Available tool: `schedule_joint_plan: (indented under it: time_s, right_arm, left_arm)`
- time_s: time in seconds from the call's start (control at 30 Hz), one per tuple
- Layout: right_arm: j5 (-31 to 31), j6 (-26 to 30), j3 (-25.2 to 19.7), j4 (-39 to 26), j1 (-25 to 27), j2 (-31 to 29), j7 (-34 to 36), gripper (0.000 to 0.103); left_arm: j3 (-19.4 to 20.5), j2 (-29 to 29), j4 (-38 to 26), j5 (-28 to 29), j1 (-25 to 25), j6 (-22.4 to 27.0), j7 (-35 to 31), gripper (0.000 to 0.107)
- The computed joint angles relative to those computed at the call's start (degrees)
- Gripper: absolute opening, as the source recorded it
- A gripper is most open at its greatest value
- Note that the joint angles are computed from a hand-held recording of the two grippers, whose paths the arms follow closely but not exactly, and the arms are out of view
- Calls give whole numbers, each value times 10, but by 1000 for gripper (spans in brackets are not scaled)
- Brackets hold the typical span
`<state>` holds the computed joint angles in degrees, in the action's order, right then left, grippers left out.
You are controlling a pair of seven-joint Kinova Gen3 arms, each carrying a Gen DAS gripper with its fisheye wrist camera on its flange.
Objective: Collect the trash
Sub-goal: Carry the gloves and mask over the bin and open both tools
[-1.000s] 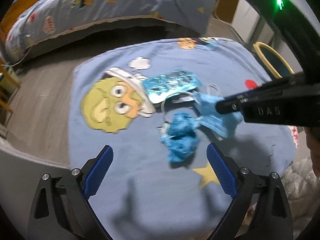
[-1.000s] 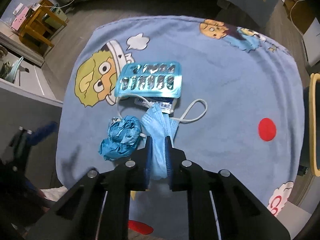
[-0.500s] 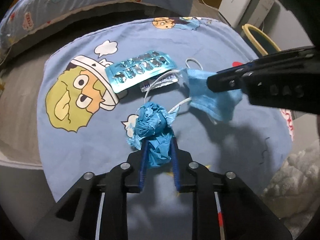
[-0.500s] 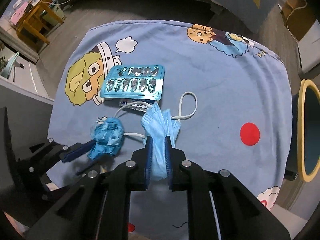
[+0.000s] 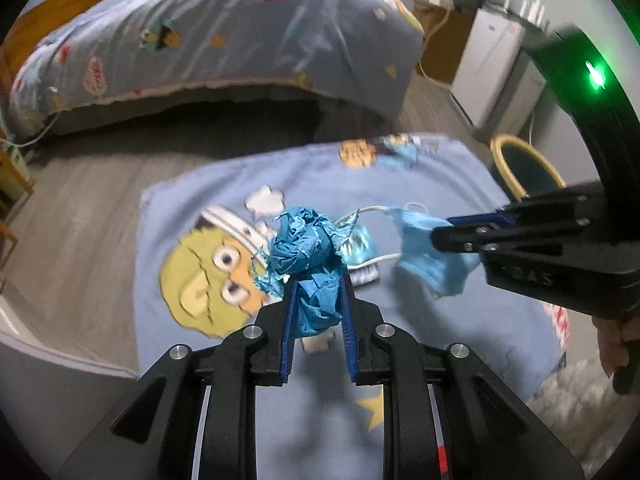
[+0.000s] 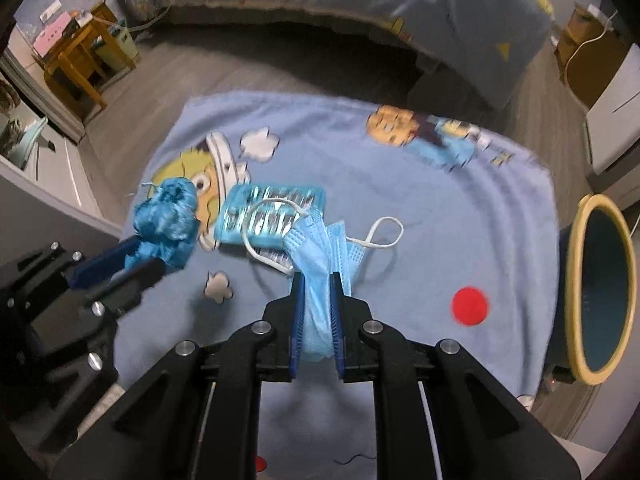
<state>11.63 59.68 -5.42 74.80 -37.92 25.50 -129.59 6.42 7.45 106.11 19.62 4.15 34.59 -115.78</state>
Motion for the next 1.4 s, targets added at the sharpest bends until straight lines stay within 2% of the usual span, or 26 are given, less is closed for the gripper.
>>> schedule_joint_plan:
  time_s: [0.27, 0.5, 0.63, 0.87, 1.17, 1.4]
  right_arm:
    - [17, -35, 16, 54, 36, -60, -32, 12]
    - [20, -60, 14, 106, 85, -103, -41, 12]
    - [42, -60, 16, 132, 100, -123, -48, 12]
    - [45, -69, 20, 174, 153, -155, -33, 12]
    - [47, -90, 31, 235, 220, -193, -15, 12]
    - [22, -107, 44, 261, 274, -207, 16, 12]
  left_arm:
    - [8, -10, -26, 62, -1, -3, -24, 21]
    - [16, 10, -46, -14, 50, -17, 53, 21]
    - [25, 28, -65, -73, 91, -22, 102, 21]
    - [38, 63, -103, -126, 148, -17, 158, 21]
    - [46, 128, -184, -191, 232, 10, 210, 21]
    - [52, 185, -256, -197, 273, 38, 223, 21]
